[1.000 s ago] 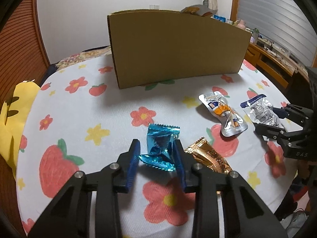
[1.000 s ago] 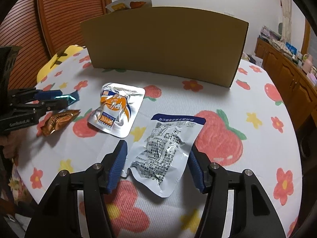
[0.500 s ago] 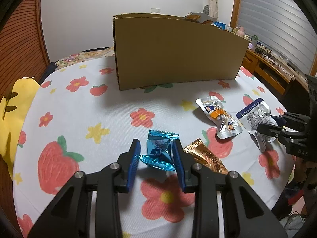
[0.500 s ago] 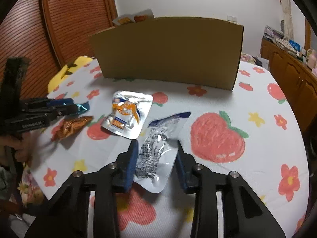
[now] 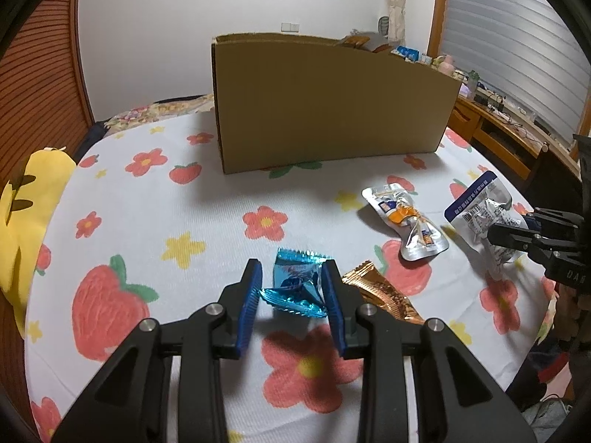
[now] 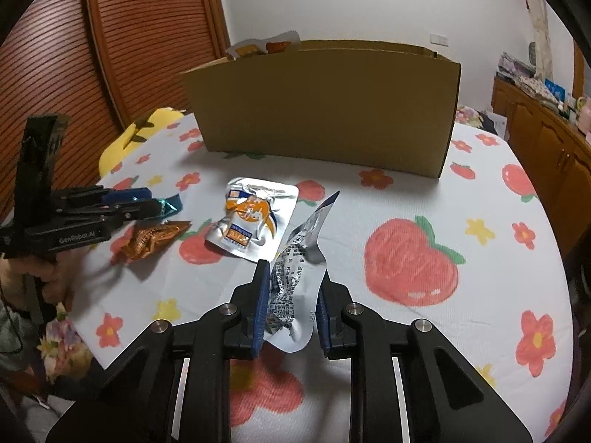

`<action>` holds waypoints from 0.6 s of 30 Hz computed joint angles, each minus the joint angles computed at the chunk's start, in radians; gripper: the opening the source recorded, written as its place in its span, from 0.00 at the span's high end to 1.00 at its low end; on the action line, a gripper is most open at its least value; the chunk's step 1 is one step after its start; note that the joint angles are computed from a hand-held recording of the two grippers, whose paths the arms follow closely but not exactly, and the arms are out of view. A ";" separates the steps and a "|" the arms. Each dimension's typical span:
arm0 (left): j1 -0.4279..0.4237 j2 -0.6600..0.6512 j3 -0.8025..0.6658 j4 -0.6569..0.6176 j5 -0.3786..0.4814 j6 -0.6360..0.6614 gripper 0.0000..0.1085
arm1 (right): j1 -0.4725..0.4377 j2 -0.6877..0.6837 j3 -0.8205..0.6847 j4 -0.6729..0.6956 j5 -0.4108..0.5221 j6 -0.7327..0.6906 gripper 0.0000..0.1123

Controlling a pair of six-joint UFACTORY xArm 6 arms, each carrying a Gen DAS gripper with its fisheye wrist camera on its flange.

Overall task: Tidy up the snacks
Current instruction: 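Grasp the white-and-blue pouch with the right tool while the left tool grasps the blue foil candy, then carry both items over the box and open both tools to release them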

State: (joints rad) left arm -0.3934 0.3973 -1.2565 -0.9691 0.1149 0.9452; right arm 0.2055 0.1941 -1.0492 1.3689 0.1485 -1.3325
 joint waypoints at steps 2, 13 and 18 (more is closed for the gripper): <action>-0.003 -0.007 0.000 -0.046 -0.002 0.040 0.71 | -0.002 -0.011 0.003 0.035 0.005 -0.030 0.82; -0.019 -0.038 -0.007 -0.228 -0.025 0.211 0.72 | -0.011 -0.044 0.012 0.084 0.001 -0.078 0.82; -0.022 -0.055 -0.011 -0.256 -0.025 0.241 0.72 | -0.016 -0.051 0.016 0.095 0.005 -0.087 0.82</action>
